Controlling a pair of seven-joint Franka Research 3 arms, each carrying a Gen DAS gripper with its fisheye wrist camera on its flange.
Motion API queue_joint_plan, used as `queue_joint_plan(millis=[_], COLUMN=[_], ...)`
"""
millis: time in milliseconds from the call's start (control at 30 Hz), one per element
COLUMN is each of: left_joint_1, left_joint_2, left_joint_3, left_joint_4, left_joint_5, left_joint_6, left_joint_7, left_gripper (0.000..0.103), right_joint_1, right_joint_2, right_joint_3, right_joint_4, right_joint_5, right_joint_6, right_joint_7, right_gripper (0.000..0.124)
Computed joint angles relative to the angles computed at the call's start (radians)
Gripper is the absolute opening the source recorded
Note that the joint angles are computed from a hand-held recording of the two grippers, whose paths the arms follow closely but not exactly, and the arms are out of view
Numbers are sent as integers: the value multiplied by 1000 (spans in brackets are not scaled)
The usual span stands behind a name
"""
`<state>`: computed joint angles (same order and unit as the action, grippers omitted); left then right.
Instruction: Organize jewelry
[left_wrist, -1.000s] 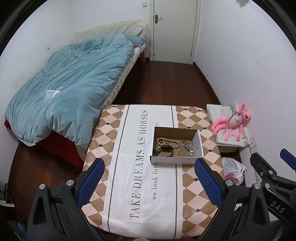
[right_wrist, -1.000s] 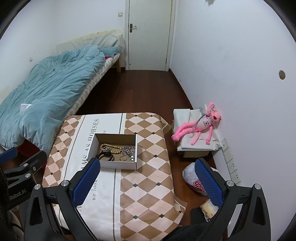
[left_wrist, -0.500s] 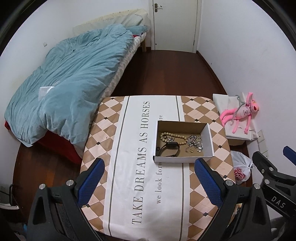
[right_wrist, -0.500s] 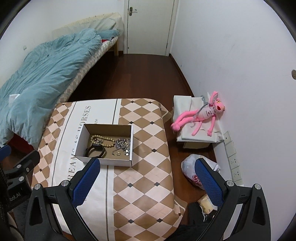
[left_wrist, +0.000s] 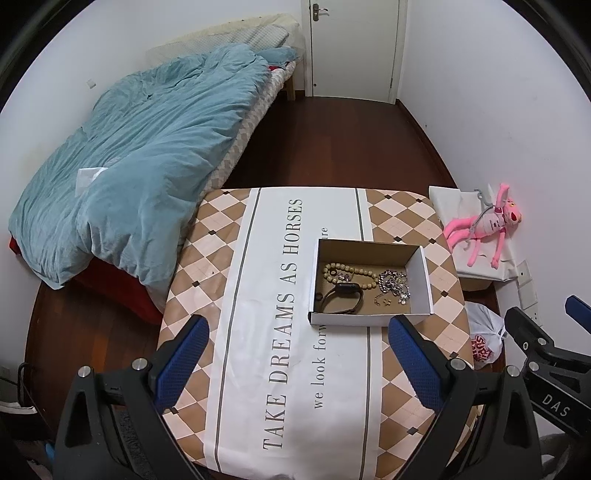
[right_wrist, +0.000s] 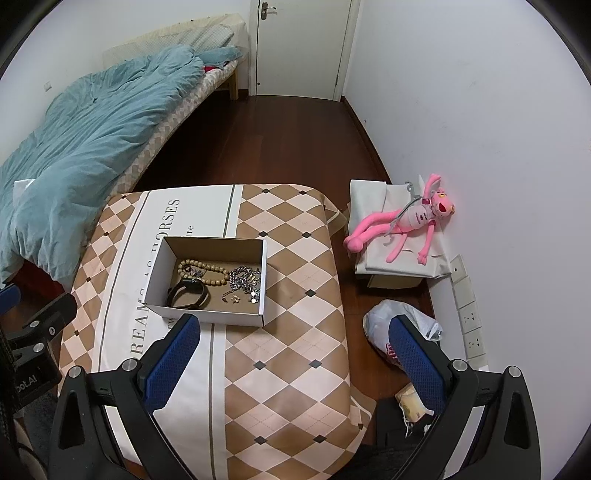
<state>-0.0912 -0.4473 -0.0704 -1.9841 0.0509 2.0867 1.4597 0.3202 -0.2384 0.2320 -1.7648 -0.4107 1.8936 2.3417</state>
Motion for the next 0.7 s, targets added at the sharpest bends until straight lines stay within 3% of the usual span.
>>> queue_joint_plan(millis=[700], left_joint_1=[0], left_joint_2=[-9], left_joint_3=[-3], left_joint_4=[-19], left_joint_5=[17], left_joint_6=[12], left_joint_7=[-8], left_gripper=[99], right_joint_1=[0], right_joint_2=[-2], right_joint_3=[-1], right_joint_4=[-6], right_joint_5=[12], right_joint_6=[13], right_joint_7=[0], right_gripper=[103])
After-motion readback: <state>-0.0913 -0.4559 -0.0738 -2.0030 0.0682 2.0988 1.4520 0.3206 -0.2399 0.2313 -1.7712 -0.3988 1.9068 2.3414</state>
